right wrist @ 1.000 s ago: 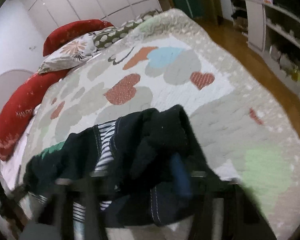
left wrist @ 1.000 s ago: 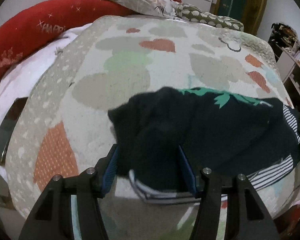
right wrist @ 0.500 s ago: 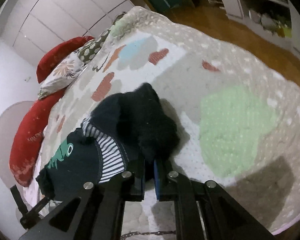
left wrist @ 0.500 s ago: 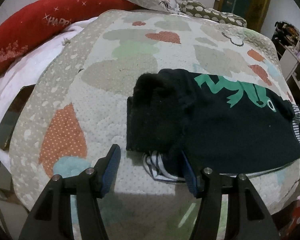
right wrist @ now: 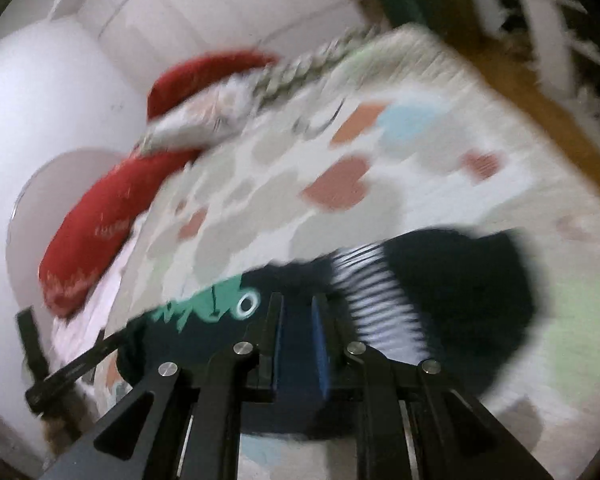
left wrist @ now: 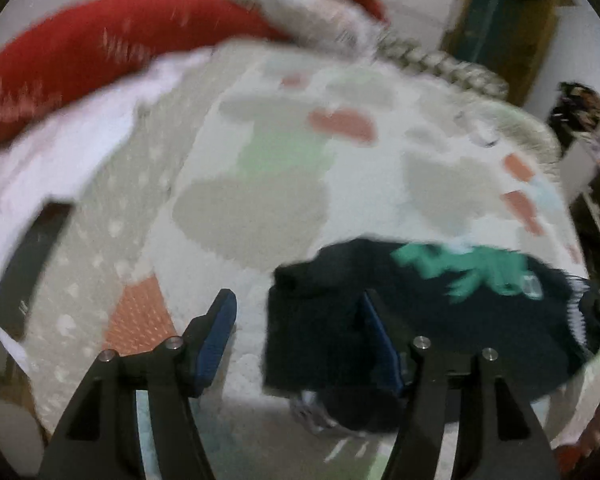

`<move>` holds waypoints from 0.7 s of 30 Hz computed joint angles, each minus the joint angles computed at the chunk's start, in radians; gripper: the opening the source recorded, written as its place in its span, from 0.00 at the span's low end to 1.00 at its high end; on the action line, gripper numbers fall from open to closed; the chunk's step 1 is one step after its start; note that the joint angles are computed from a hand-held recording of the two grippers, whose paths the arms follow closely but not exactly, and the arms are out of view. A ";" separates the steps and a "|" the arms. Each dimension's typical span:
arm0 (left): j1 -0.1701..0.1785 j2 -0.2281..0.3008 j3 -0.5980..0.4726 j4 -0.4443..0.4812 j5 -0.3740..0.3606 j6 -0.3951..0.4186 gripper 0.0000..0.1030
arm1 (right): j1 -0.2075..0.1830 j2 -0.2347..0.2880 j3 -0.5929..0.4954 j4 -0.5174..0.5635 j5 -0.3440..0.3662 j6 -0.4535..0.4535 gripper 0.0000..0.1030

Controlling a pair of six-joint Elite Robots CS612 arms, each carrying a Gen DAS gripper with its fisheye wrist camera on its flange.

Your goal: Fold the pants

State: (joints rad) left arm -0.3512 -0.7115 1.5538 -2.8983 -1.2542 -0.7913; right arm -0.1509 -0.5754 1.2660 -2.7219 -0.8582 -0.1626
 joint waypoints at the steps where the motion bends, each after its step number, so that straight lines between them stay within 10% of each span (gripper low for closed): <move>1: 0.009 0.009 -0.007 0.011 -0.029 -0.013 0.61 | 0.007 0.025 -0.041 0.058 -0.013 0.006 0.14; 11: 0.024 0.008 0.040 -0.112 -0.100 -0.058 0.63 | -0.076 0.061 -0.033 -0.230 0.004 0.491 0.14; 16: 0.024 -0.039 0.122 -0.191 -0.131 -0.165 0.66 | -0.084 -0.003 0.067 -0.360 -0.076 0.520 0.31; 21: -0.009 -0.086 0.185 -0.159 -0.008 -0.181 0.71 | -0.054 -0.051 0.131 -0.344 -0.059 0.375 0.37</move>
State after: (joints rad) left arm -0.3602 -0.7974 1.7385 -3.0577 -1.2622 -0.9727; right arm -0.2045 -0.6262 1.3974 -3.0661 -0.9169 0.2126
